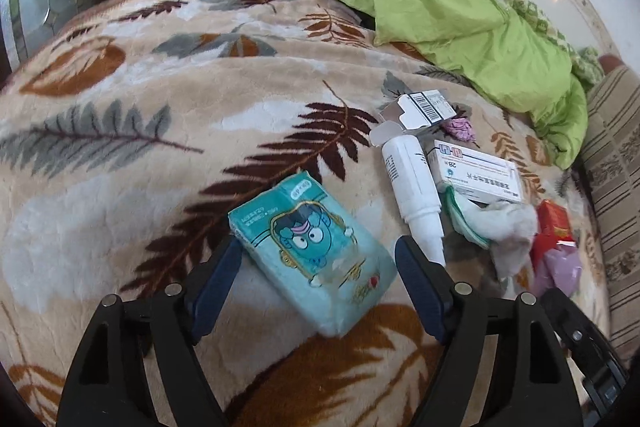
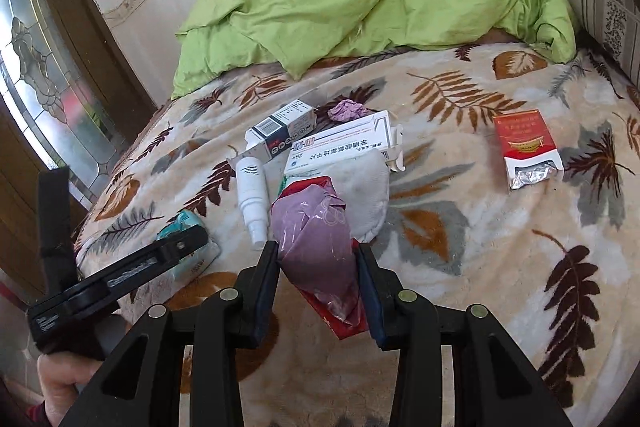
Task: Collect trash
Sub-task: 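Grasp the teal tissue pack with the left tool while the right tool holds the pink bag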
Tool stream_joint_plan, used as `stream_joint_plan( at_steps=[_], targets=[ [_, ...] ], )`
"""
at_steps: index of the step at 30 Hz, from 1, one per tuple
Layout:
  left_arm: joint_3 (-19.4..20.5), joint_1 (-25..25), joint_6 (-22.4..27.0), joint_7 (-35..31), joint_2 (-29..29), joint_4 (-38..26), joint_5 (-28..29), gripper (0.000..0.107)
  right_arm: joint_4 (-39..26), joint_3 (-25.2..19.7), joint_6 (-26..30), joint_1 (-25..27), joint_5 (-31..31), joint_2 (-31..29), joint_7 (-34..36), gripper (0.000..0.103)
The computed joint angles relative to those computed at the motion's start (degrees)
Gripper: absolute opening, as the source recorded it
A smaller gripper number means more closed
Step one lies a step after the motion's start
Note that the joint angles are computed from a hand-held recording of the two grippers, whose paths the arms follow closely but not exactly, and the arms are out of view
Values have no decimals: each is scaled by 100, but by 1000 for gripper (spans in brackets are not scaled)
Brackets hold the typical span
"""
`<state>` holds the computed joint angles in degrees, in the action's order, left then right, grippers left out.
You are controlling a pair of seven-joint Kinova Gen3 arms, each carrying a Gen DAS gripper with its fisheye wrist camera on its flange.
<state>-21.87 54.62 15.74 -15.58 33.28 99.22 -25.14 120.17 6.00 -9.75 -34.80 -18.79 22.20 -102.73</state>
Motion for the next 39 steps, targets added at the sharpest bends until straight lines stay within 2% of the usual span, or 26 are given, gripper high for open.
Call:
stream_joint_plan(
  at_steps=[4, 6, 8, 10, 12, 15, 19, 21, 25, 29, 36, 39],
  targets=[
    [61, 25, 546, -123, 269, -424, -221, 76, 34, -73, -5, 77, 35, -29, -10, 41],
    [47, 105, 755, -21, 332, -524, -441, 60, 67, 3, -5, 12, -8, -59, 8, 41],
    [144, 31, 657, 70, 253, -421, -581, 50, 125, 210, -25, -189, -130, -115, 95, 41],
    [250, -95, 372, 121, 87, -194, -618, 35, 178, 345, -59, -325, -255, -156, 180, 41],
    [433, -289, 36, -24, -94, 47, -548, 27, 218, 285, -96, -267, -307, -208, 200, 41],
    [389, -236, -80, -252, -182, 192, -498, 26, 225, 255, -111, -254, -388, -237, 278, 41],
    [298, -224, -470, -557, -314, 476, -311, 23, 211, 236, -114, -286, -477, -267, 390, 41],
    [183, -164, -741, -668, -390, 631, -200, 23, 194, 366, -105, -445, -593, -284, 512, 41],
    [-461, 452, -1109, -783, -403, 757, -37, 23, 195, 884, -106, -1018, -1029, -318, 950, 41],
    [-1167, 1257, -1202, -993, -289, 687, 106, 23, 245, 1534, -99, -1688, -1692, -359, 1592, 41],
    [-1666, 1920, -1422, -1477, -239, 669, 498, 23, 347, 1833, -115, -1960, -2542, -503, 2355, 41],
    [-1605, 1929, -1426, -1694, -266, 658, 694, 23, 415, 1838, -157, -1961, -2871, -595, 2618, 41]
  ],
)
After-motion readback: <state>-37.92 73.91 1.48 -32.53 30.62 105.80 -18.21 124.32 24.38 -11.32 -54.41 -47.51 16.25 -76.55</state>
